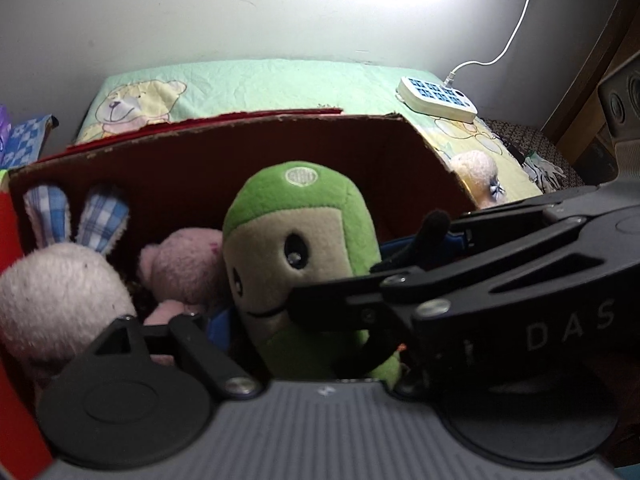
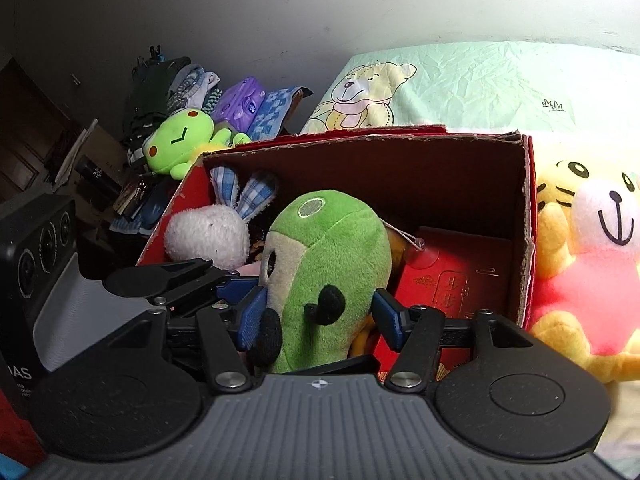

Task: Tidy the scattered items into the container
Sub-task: 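Lower the green bean doll into the red box beside the pink teddy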

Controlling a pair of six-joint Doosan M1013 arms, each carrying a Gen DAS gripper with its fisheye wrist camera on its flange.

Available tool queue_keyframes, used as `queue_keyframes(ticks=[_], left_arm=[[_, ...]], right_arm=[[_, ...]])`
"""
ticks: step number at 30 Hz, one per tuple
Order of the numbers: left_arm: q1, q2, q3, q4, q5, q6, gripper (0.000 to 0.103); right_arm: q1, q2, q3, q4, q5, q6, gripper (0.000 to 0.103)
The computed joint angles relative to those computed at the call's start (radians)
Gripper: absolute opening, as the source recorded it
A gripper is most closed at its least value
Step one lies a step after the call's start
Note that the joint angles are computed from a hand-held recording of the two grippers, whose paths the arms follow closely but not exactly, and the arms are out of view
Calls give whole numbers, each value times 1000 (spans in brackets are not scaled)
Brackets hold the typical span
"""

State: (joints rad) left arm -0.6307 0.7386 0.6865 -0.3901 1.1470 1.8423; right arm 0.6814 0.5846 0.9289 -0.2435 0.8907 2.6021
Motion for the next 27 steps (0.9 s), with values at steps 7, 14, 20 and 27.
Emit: queue_keyframes(ticks=[7,14,20,27], left_arm=[[-1,6,-8,6,0,-19,86],[-2,9,-16,3,5,-30,88],[-4,12,-20,6,5,-26,88],[-6,-6,6,12,-25,-4,88]], right_arm=[[13,18,-40,-70,64,14,65],[28,9,-33,-179,86,111,65],[27,32,-66,-162,154,96,54],[27,53,-97,-141,146,55,55]])
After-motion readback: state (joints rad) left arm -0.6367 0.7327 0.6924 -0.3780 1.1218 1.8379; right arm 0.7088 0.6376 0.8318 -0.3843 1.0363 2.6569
